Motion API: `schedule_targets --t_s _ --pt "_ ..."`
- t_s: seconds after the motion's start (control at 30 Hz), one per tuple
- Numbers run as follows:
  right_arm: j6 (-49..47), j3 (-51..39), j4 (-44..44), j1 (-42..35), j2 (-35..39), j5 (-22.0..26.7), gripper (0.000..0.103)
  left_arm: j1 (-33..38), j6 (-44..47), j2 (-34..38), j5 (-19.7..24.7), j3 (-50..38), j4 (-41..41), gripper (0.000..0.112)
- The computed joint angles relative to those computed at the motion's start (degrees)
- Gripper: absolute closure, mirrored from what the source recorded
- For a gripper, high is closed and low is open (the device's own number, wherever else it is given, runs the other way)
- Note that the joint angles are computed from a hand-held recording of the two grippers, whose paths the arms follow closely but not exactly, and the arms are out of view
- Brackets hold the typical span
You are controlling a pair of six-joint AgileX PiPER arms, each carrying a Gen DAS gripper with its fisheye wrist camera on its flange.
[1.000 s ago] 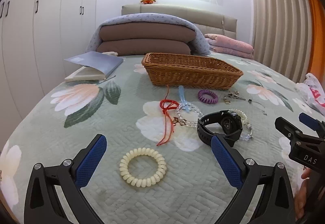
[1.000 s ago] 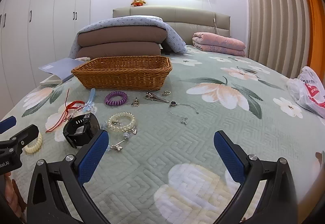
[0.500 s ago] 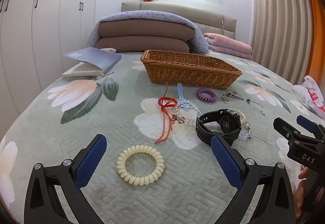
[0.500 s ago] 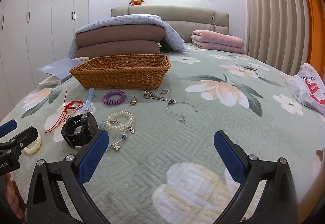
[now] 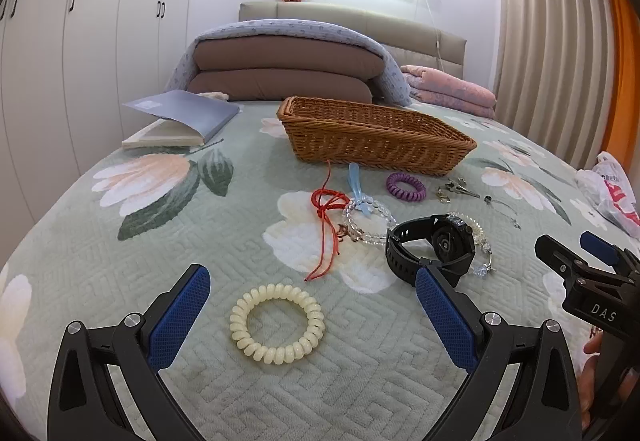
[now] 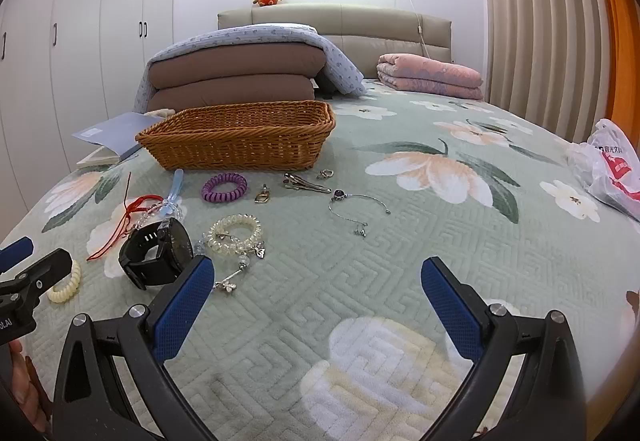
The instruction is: Organize jewelry
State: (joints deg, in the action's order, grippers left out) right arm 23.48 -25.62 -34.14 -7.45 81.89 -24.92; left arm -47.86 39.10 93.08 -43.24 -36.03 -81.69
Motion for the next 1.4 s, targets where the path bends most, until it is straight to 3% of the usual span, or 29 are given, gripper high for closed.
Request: schedule_targets --t_s 0.77,1.0,1.4 --pt "4.02 -1.13 -3.17 -0.53 0.86 0.54 0.0 -0.08 -0.9 -0.41 0.56 0.45 1.13 0.01" --pt "1.02 -0.11 0.01 -0.12 0.39 -1.15 0.0 -3.84 -0.61 -0.33 -5.32 0.78 0.21 0.01" --pt "2.91 0.23 -2.19 -0.74 -0.3 -1.24 0.0 -3.43 -1.85 -1.1 -5.24 1.6 1.06 0.01"
